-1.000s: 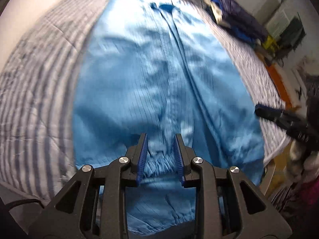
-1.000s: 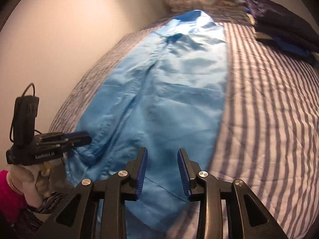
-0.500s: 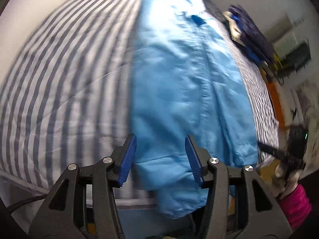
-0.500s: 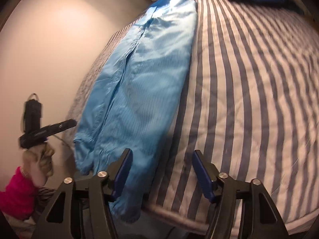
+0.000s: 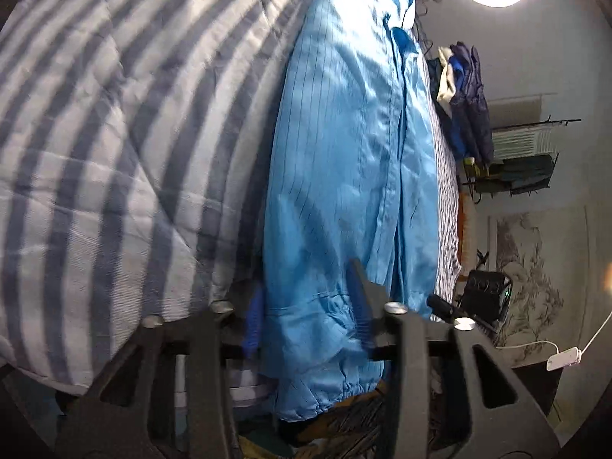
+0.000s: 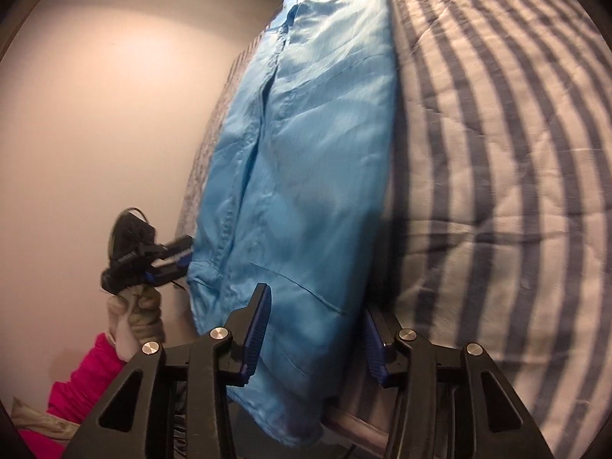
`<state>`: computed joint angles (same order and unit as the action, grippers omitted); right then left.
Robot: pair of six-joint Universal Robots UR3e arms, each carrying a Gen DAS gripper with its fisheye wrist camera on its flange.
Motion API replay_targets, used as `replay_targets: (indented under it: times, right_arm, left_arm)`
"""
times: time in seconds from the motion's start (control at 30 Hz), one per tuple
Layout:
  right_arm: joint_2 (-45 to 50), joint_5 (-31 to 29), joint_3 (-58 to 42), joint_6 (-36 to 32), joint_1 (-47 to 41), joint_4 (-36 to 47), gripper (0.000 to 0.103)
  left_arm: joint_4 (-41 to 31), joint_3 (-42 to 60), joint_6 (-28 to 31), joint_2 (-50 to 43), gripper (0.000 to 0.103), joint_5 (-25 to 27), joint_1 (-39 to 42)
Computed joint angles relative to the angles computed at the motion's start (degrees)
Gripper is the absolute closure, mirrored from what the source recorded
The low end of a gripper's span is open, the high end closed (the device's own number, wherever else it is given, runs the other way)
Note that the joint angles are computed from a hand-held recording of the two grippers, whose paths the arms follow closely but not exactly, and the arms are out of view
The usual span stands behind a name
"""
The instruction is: Fold large clothes
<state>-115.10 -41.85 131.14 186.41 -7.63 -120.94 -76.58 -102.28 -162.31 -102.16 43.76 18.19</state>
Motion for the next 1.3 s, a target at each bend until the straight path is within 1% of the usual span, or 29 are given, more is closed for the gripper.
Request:
replay_targets:
  times: [0.03, 0.1, 0.13, 0.17, 0.23, 0.27, 0.37, 0.53, 0.67, 0.73, 0.8, 0.9, 0.97, 1.03, 1.07, 1.1, 1.3]
  right_arm:
    - [0.68, 0.19, 0.40, 0.72, 0.19, -1.21, 0.062]
    - [0.95, 0.31, 0.45, 1.26, 0.13, -1.46, 0.066]
    - [0.92, 0.60, 0.39, 1.29, 0.04, -1.19, 0.069]
    - [0.95, 1.21, 0.28, 0.82, -0.02, -0.35, 0.077]
    - [1.76, 1.28, 0.00, 1.67, 0.81, -1.01, 0.088]
    - [1.78, 1.42, 0.13, 2.54, 1.00, -1.74, 0.093]
    - [2.37, 3.26, 0.86, 5.22, 0.48, -5.04, 0.099]
    - [4.11, 5.67, -1.29, 9.20, -0.02, -11.08, 0.100]
    - [5.69, 6.95, -3.72, 11.72, -1.70, -14.89, 0.100]
    - [8.15, 6.67, -6.54, 13.21, -1.74, -17.80, 0.100]
    - [11.80, 4.25, -11.65, 14.08, -0.68, -19.86, 0.100]
    - [16.42, 2.99, -17.01, 15.33, -0.35, -22.20, 0.100]
    - [20.29, 0.30, -21.78, 15.91, 1.08, -23.58, 0.100]
    - [24.32, -2.32, -26.37, 16.57, 2.77, -24.49, 0.100]
    - [26.33, -3.37, -28.70, 16.20, 3.20, -24.19, 0.100]
    - [28.48, -4.97, -31.07, 16.44, 4.39, -24.25, 0.100]
    - [38.10, -11.19, -43.41, 13.75, 6.93, -20.56, 0.100]
  left_arm:
    - [-0.04, -0.03, -0.05, -0.27, 0.086, 0.03, -0.18]
    - [-0.11, -0.30, -0.35, -0.39, 0.094, -0.07, -0.72]
    - [0.39, -0.64, -0.53, 0.17, 0.096, 0.18, -0.95]
    - [0.62, -0.64, -0.55, 0.74, 0.097, 0.36, -1.15]
    - [0.32, -0.70, -0.68, 1.64, 0.100, -0.26, -1.13]
    - [0.73, -0.62, -1.65, 2.15, 0.101, -0.88, -1.25]
    - [1.95, 1.08, -4.49, 2.64, 0.101, -3.58, -2.08]
    - [5.29, 6.82, -9.57, 1.97, 0.102, -5.94, -4.67]
    - [8.08, 13.19, -14.15, -1.18, 0.102, -6.72, -5.82]
    - [9.07, 17.10, -16.71, -3.41, 0.102, -6.75, -6.37]
    - [8.71, 22.80, -18.38, -6.53, 0.102, -6.07, -7.17]
    - [8.92, 30.66, -19.69, -10.81, 0.102, -4.35, -8.58]
    - [10.19, 34.32, -21.32, -13.68, 0.102, -4.27, -9.14]
    - [12.03, 35.86, -23.18, -15.96, 0.102, -4.53, -9.49]
    - [13.43, 36.97, -24.54, -17.70, 0.102, -4.70, -9.73]
    - [12.85, 39.64, -25.49, -19.85, 0.102, -3.88, -10.39]
    - [10.22, 55.06, -26.53, -30.02, 0.102, -1.78, -11.97]
